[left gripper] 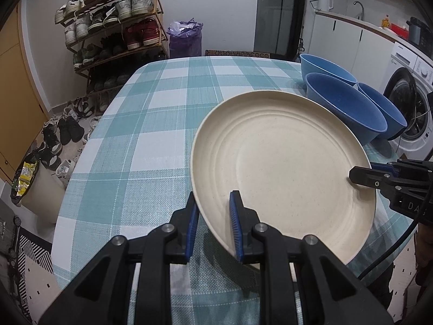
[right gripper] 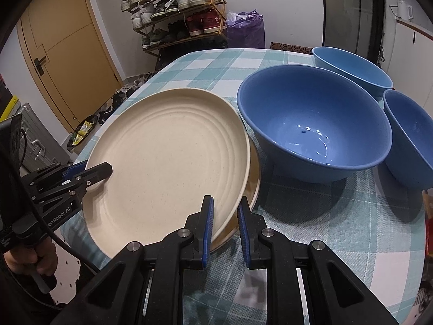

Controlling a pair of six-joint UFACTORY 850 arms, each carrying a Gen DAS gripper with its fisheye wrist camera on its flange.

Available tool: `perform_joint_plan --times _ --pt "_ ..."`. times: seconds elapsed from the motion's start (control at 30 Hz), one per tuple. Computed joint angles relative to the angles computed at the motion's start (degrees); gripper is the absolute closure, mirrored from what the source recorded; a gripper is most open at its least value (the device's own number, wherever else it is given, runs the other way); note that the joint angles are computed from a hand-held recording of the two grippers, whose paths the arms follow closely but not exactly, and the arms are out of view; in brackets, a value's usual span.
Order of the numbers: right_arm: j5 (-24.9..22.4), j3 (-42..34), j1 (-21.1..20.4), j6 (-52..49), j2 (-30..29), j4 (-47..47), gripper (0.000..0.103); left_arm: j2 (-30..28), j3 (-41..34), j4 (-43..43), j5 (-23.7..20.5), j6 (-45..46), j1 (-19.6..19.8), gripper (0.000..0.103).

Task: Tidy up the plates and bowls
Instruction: 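Carry the left tool's plate toward the stack while the right tool carries its plate, then lower the left tool's plate onto the stack and open while the right tool does likewise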

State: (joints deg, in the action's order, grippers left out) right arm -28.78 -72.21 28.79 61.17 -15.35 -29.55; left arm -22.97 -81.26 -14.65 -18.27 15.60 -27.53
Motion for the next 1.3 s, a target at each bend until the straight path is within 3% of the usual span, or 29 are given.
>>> perform_joint_plan --times 1.3 --pt "-9.29 -3.82 2.73 4.24 -3.46 -9.15 0.083 -1.92 -0.75 17.37 1.09 -13.67 -1.87 0.079"
